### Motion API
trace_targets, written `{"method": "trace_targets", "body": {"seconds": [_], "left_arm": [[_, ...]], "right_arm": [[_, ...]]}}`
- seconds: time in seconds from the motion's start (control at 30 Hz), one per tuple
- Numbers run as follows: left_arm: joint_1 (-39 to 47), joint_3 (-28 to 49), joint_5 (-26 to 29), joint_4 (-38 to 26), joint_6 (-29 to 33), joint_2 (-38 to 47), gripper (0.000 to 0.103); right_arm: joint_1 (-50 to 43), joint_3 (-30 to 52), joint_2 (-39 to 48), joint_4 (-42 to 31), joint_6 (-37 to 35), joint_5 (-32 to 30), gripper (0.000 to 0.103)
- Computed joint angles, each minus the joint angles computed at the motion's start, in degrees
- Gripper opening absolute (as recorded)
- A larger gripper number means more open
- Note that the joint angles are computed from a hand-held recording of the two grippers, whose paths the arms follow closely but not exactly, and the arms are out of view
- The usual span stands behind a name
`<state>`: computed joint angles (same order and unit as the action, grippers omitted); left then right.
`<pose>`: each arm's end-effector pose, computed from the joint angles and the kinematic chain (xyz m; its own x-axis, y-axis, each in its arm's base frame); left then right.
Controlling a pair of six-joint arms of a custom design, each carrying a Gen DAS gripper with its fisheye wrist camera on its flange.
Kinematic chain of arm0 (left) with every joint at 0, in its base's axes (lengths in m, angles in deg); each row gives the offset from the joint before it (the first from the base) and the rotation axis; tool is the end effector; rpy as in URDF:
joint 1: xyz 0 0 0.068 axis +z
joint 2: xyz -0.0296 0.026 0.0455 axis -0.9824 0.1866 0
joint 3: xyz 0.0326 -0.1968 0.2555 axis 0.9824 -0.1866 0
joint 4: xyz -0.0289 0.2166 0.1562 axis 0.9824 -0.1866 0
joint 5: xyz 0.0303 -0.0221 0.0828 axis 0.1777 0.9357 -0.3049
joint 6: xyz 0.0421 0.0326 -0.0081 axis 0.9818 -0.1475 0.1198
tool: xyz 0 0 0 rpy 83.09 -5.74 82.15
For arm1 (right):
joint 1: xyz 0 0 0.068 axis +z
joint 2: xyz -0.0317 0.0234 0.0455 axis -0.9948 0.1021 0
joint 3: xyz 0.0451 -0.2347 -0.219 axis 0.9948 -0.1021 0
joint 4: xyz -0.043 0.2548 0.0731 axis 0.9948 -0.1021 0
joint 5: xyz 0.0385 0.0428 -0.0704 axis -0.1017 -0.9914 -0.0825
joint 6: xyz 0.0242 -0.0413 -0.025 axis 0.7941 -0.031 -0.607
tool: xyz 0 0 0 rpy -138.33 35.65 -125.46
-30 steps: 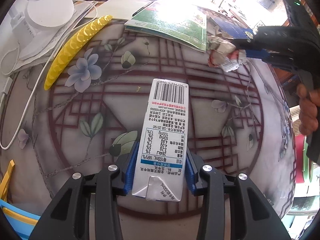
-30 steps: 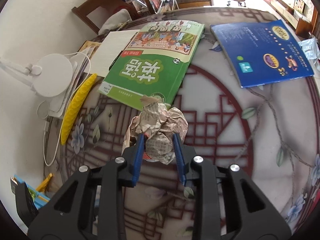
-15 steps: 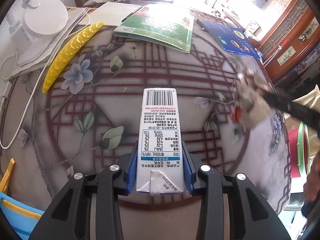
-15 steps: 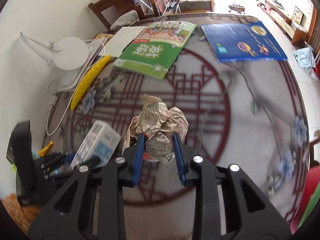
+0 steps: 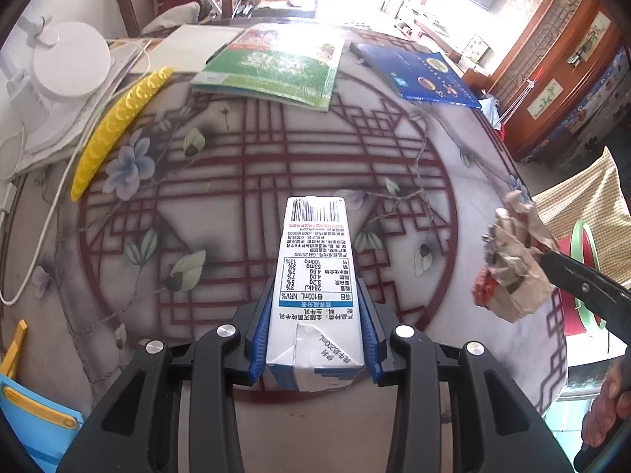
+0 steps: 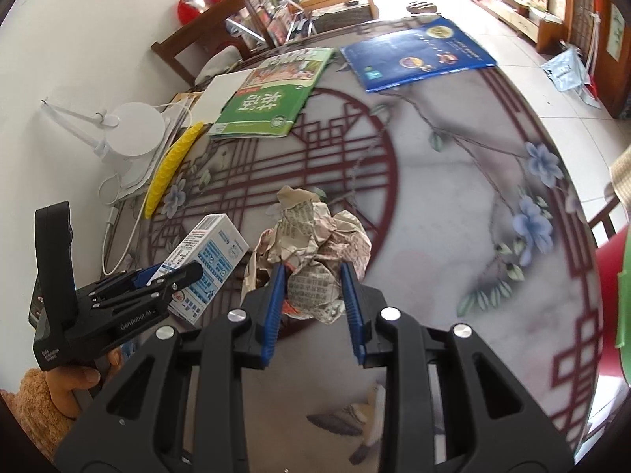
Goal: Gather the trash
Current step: 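Lift the milk carton and crumpled paper and carry them toward the red bin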
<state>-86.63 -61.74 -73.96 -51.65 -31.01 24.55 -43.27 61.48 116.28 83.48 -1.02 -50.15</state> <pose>0.1680 -0.0272 0.1275 -0.9206 -0.0081 -0.3905 0.0725 0.9789 -0.1912 0.1437 0.1223 0.1628 -0.8932 0.0799 -0.4424 -0.0791 0.9409 0.3294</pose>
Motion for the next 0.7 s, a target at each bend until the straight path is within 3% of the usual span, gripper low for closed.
{"method": "trace_targets", "body": {"seconds": [0.17, 0.23, 0.37, 0.43, 0.5, 0.6, 0.67, 0.7], "left_arm": [[-0.2, -1.8, -1.9, 4.2, 0.1, 5.1, 0.038], [0.1, -2.5, -2.1, 5.5, 0.5, 6.0, 0.054], [0.5, -3.6, -2.8, 9.1, 0.2, 9.2, 0.056], [1.0, -3.2, -2.3, 10.1, 0.0, 11.4, 0.056], [1.3, -3.1, -2.4, 11.0, -0.3, 12.3, 0.056], [1.8, -2.5, -2.7, 12.0, -0.4, 13.2, 0.055], [1.7, -2.1, -2.8, 11.3, -0.4, 12.6, 0.035], [1.4, -1.8, -3.2, 10.3, -0.5, 11.7, 0.035]], "right_arm": [[0.5, -2.8, 0.7, -0.1, 1.1, 1.4, 0.029], [0.2, -4.2, 3.1, 1.9, 2.3, 0.7, 0.029], [0.8, -6.0, 7.0, 5.5, 4.6, -0.2, 0.035], [1.2, -6.2, 8.5, 6.9, 5.0, -0.2, 0.056], [1.6, -6.0, 10.0, 7.9, 5.0, -0.2, 0.068], [2.3, -5.1, 13.7, 9.4, 4.6, -0.6, 0.065], [3.4, -5.0, 13.9, 9.1, 5.1, 0.4, 0.049], [3.1, -5.2, 13.0, 9.5, 5.0, -0.2, 0.038]]}}
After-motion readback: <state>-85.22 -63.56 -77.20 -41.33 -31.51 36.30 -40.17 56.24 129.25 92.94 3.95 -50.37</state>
